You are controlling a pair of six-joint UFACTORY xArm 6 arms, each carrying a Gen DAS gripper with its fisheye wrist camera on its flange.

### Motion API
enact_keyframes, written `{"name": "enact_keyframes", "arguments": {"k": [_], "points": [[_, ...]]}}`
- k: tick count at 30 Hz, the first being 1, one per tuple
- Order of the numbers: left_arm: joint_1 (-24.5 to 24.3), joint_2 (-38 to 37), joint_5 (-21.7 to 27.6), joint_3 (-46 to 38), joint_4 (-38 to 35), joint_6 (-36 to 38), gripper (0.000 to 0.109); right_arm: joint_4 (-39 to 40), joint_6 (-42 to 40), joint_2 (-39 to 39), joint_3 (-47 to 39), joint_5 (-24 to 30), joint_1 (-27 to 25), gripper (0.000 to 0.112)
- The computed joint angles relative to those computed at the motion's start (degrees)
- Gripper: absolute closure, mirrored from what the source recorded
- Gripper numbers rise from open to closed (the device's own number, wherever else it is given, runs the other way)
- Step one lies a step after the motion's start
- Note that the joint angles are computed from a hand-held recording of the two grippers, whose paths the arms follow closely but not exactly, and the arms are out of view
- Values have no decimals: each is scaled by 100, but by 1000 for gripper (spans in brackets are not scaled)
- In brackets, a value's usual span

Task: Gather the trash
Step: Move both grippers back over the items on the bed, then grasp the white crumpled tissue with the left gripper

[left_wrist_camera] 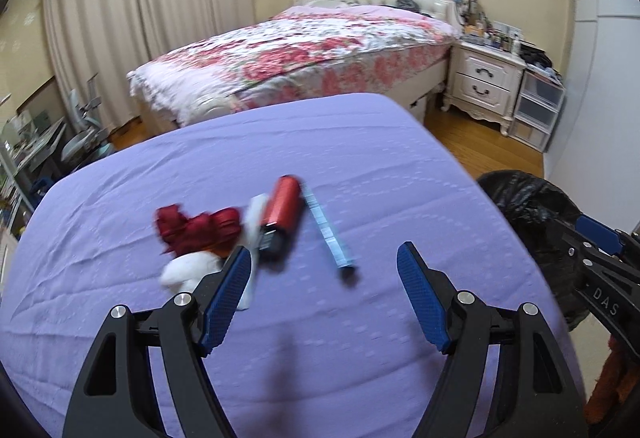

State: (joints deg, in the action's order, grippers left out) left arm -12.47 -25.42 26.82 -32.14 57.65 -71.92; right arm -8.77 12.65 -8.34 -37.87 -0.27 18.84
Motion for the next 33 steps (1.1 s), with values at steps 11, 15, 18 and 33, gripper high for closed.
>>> {"name": "enact_keyframes", "arguments": {"k": [11,15,18,33], "points": [[861,-1041,-15,915,-450,356,35,-320,181,153,-219,211,779,67],[1084,-1009,-234,978,-621,542,35,-557,362,261,-327,282,938,67],[1208,-862,-407,931,-634,633,35,-567,349,343,-406,312,1006,67],[1417,-783,-1117,1157,-1785,1935,77,-401,182,535,-620,399,1202,67]]}}
